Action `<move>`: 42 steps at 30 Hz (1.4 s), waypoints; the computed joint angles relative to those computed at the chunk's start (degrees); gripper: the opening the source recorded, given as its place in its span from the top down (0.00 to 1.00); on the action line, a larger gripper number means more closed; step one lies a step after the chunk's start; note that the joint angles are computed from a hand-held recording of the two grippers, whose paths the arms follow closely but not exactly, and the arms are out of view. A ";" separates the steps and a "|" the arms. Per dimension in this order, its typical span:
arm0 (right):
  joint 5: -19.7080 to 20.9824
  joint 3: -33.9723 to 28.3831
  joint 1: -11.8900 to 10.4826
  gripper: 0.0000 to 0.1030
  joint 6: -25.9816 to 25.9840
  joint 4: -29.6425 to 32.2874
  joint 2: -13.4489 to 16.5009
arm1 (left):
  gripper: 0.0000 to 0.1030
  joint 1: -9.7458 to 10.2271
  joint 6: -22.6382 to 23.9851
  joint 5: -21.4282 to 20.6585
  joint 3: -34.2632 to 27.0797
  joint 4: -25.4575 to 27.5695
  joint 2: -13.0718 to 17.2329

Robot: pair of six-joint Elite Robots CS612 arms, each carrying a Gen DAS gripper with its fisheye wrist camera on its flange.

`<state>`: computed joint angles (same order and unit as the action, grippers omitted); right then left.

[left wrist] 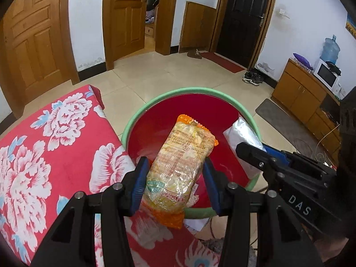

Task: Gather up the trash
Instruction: 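Carry the snack package and plastic bag over the red bucket, then open both grippers to drop the snack package and bag into the bucket, then move both tools back over the table toward the remaining toys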

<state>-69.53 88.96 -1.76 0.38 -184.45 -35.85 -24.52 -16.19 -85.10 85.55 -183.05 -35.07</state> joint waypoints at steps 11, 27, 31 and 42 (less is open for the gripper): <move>-3.70 -1.74 0.31 0.53 -0.96 1.98 0.88 | 0.48 0.10 0.50 1.19 -1.78 2.37 0.84; -2.10 0.96 -0.18 0.37 -1.11 0.32 -1.05 | 0.25 0.43 -0.55 3.24 2.32 -0.78 -1.93; -2.08 2.17 0.15 0.36 -1.83 -0.15 -2.01 | 0.25 0.59 -1.49 3.84 4.19 -1.96 -2.98; -2.62 6.55 1.68 0.36 -3.68 -2.64 -4.74 | 0.25 0.90 -4.90 4.39 12.04 -6.18 -6.46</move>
<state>-72.15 95.50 -0.08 -3.31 -187.09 -40.59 -23.62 -21.09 -80.72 97.60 -189.23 -41.52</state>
